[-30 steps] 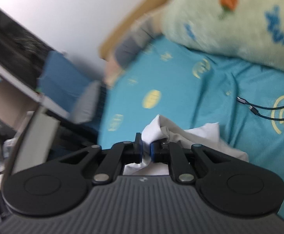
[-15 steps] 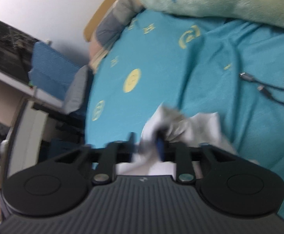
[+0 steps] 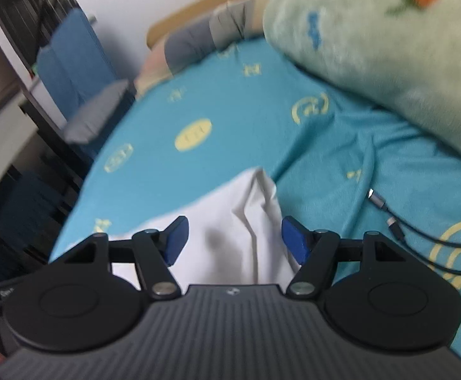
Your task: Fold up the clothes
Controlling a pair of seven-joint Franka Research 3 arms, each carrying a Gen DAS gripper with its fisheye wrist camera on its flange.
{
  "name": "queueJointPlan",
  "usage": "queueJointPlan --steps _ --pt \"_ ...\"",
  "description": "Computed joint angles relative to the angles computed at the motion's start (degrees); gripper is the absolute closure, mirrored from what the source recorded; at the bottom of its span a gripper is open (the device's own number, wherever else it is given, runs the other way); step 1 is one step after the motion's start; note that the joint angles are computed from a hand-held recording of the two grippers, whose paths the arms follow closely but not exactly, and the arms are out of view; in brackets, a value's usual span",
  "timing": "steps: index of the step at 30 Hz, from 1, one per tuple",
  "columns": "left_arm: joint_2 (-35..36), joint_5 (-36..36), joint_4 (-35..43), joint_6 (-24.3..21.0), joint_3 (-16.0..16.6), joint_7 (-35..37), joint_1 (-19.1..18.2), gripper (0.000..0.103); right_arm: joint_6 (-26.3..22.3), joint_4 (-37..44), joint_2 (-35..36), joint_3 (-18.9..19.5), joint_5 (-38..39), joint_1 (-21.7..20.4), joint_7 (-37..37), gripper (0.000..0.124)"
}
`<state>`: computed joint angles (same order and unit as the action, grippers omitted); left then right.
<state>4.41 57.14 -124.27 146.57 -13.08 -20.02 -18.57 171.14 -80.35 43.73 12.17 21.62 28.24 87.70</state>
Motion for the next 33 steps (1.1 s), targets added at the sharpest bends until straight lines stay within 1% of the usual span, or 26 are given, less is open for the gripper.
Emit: queueJointPlan --steps 1,3,4,5,6,9,11,12,13,15,16,17,18,19,20,21,22,23,24,25,26,29,30,31,32,33 --pt "0.50 0.33 0.42 -0.59 -0.04 -0.79 -0.17 0.034 0.23 0.03 0.19 -1.25 -0.90 1.09 0.23 0.065" --pt "1.23 1.66 1.30 -1.33 -0.09 -2.20 -0.69 0.058 0.97 -0.15 0.44 -3.99 -3.06 3.47 0.94 0.083" --pt "1.54 1.54 1.61 -0.77 -0.09 -1.53 -0.74 0.064 1.46 -0.47 0.30 -4.75 -3.86 4.09 1.14 0.088" --pt "1.82 1.45 2.15 -1.67 -0.22 -0.70 -1.08 0.074 3.16 -1.45 -0.16 -4.61 -4.10 4.10 1.00 0.098" --pt "1.94 1.94 2.74 -3.47 -0.37 -0.36 -1.64 0.093 5.07 -2.51 -0.66 -4.34 -4.23 4.03 0.79 0.109" --pt "0.32 4.45 2.35 -4.85 -0.41 -3.62 -2.44 0.096 10.64 -5.38 -1.99 -3.63 -4.42 3.88 0.03 0.112" --pt "-1.06 7.01 2.25 -5.96 -0.78 -7.52 -2.75 0.096 14.79 -7.80 -3.62 -4.47 -4.07 4.85 0.35 0.112" --pt "-1.54 8.13 2.38 -6.64 -1.08 -8.94 -2.84 0.096 16.33 -8.42 -4.04 -5.97 -3.61 6.16 0.97 0.112" --pt "-1.41 8.80 2.96 -7.50 -1.41 -8.75 -2.91 0.096 17.73 -8.89 -4.33 -7.74 -3.00 7.70 1.62 0.112" --pt "-0.72 8.05 3.90 -8.26 -1.75 -6.57 -2.87 0.088 17.57 -8.45 -4.01 -11.77 -1.36 10.89 3.14 0.110" --pt "-0.91 7.15 3.33 -6.47 -1.60 -6.78 -2.55 0.084 15.93 -8.06 -3.94 -14.16 -0.44 12.66 4.30 0.109" --pt "-1.10 6.23 2.76 -4.66 -1.46 -6.96 -2.22 0.070 12.87 -7.77 -4.10 -17.77 0.30 15.24 6.33 0.108" --pt "-1.50 5.53 2.08 -3.17 -1.37 -7.43 -1.97 0.058 10.31 -8.36 -4.89 -19.37 0.28 16.25 8.32 0.107" --pt "-2.57 5.52 1.10 -2.67 -1.47 -8.81 -1.96 0.055 7.83 -8.99 -5.76 -20.27 0.11 16.70 10.20 0.107" --pt "-3.67 5.37 0.20 -2.46 -1.70 -9.96 -1.93 0.046 8.04 -10.98 -7.39 -19.17 0.39 15.92 11.03 0.107" --pt "-4.86 4.84 -0.53 -3.03 -2.16 -10.32 -2.04 0.034 8.70 -13.18 -9.14 -17.57 0.81 14.77 11.65 0.100" --pt "-6.09 4.45 -1.26 -3.41 -2.70 -10.33 -2.15 0.028 9.35 -15.33 -10.85 -15.83 1.27 13.46 12.24 0.090" --pt "-7.30 4.03 -1.96 -3.81 -3.27 -10.31 -2.25 0.024 9.94 -17.39 -12.51 -14.01 1.77 12.03 12.83 0.065" --pt "-8.37 3.53 -2.50 -4.32 -3.89 -9.91 -2.38 0.024 11.54 -19.95 -14.37 -12.61 2.02 11.11 13.38 0.045" --pt "-8.99 2.92 -2.62 -5.16 -4.61 -8.46 -2.63 0.024 13.03 -22.14 -16.07 -11.39 2.03 10.38 13.93 0.043" --pt "-9.58 2.31 -2.71 -6.00 -5.29 -7.00 -2.93 0.024 14.42 -24.19 -17.71 -10.19 2.06 9.65 14.46 0.043" --pt "-9.44 -0.61 -1.35 -10.12 -7.10 -1.87 -4.14 0.024 15.08 -27.43 -20.82 -12.68 0.61 13.00 15.96 0.044" --pt "-8.91 -1.53 -0.79 -10.68 -7.31 -1.13 -4.42 0.024 15.18 -28.40 -21.79 -13.87 0.11 14.47 16.47 0.044" --pt "-8.38 -2.43 -0.21 -11.26 -7.46 -0.41 -4.75 0.024 14.78 -28.41 -21.80 -13.64 -1.49 14.57 15.40 0.044" --pt "-7.83 -3.31 0.39 -11.84 -7.58 0.29 -5.12 0.024 14.23 -28.19 -21.61 -13.17 -3.23 14.43 14.00 0.049" --pt "-7.32 -4.00 0.86 -12.10 -7.60 0.85 -5.45 0.024 13.62 -27.91 -21.40 -12.74 -4.91 14.33 12.55 0.059"
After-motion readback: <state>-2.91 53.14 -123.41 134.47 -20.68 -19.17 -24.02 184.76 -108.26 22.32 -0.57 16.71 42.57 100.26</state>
